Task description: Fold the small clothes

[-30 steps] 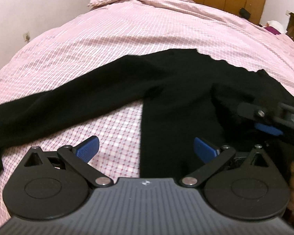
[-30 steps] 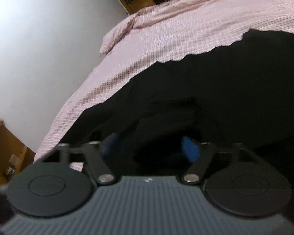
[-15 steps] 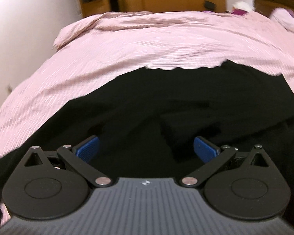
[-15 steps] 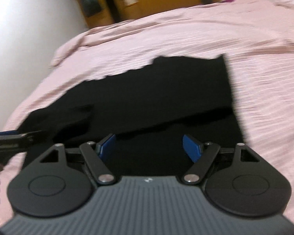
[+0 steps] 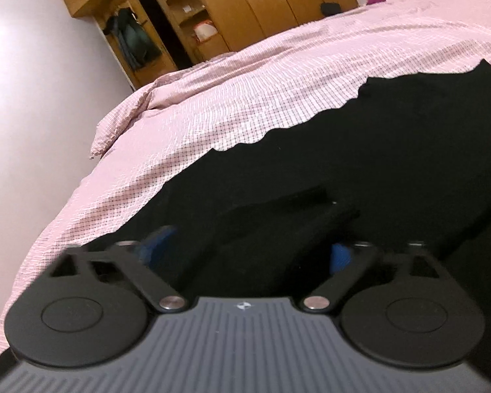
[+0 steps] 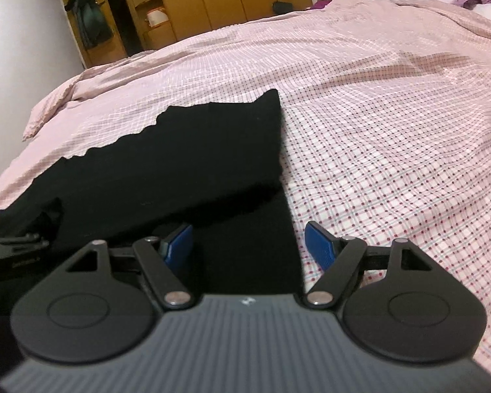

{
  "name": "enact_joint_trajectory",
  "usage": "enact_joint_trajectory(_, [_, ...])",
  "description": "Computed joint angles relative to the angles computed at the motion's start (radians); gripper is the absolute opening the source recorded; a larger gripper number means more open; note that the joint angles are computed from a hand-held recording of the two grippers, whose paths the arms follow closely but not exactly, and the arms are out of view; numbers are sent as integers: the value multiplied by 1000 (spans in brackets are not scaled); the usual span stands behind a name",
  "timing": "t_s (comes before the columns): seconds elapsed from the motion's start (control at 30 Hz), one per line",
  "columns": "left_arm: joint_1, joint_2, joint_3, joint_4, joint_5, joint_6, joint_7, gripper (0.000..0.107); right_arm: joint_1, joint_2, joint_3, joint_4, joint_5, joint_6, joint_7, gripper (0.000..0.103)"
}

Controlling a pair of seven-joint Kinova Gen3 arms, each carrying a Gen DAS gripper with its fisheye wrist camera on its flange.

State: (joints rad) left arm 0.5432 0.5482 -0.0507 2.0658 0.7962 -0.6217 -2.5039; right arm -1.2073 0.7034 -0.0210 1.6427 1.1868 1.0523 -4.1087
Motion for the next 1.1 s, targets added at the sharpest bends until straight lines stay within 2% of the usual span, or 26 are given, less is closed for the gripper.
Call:
enact_joint_trajectory(0.03, [-11, 1, 2, -4, -26, 15, 24, 61, -2, 3, 0, -2, 1, 3, 2, 77])
enact_joint_trajectory(0.07, [-8, -2, -15, -7, -54, 37, 58, 37, -3, 7, 1, -3, 5, 3, 4, 77])
enact_joint_trajectory(0.1, [-12, -6, -21, -10, -66, 50, 82, 28, -4, 10, 2, -4, 6, 6, 7, 77])
enact_joint_trajectory(0.17, [-72, -26, 23, 9, -113, 36, 164, 12, -7, 14, 2, -7, 7, 11, 9, 78])
enact_joint_trajectory(0.23, [-138, -56, 70, 41, -139, -7, 245, 10, -10, 14, 4, -3, 11, 11, 2, 78])
enact_joint_trajectory(0.33, [-154, -78, 30, 70, -151, -41, 347, 10, -10, 13, 3, 3, 19, 9, -8, 78])
enact_joint_trajectory(0.37, [-184, -87, 34, 73, -160, -21, 375, 10, -9, 15, 2, 1, 18, 12, -5, 78])
enact_joint_trajectory(0.47, [-204, -100, -21, 54, -153, 80, 398, 11, -8, 24, 0, -12, 12, 21, 17, 78])
enact_joint_trajectory(0.57, [-329, -110, 40, 56, -253, 186, 496, 12, -7, 32, 1, -32, -4, 30, 46, 79])
enact_joint_trajectory(0.67, [-402, -105, 84, 76, -372, 197, 610, 17, -5, 30, 4, -40, -16, 26, 68, 79])
enact_joint_trajectory(0.8, [-393, -109, 55, 96, -465, 176, 689, 28, 12, 16, 9, -45, -25, 11, 118, 78])
enact_joint_trajectory(0.87, [-416, -123, 81, 113, -465, 160, 691, 37, 18, 20, 16, -55, -24, 15, 148, 78])
enact_joint_trajectory(0.9, [-404, -122, 72, 113, -440, 153, 684, 40, 25, 26, 18, -65, -26, 18, 180, 78])
enact_joint_trajectory(0.93, [-373, -129, 47, 110, -400, 160, 666, 44, 32, 33, 20, -78, -32, 22, 211, 76])
enact_joint_trajectory(1.0, [-280, -127, -44, 115, -319, 138, 618, 46, 52, 45, 24, -98, -49, 17, 267, 76])
enact_joint_trajectory(1.1, [-158, -97, -183, 100, -196, 123, 540, 47, 54, 50, 43, -94, -59, 3, 260, 76])
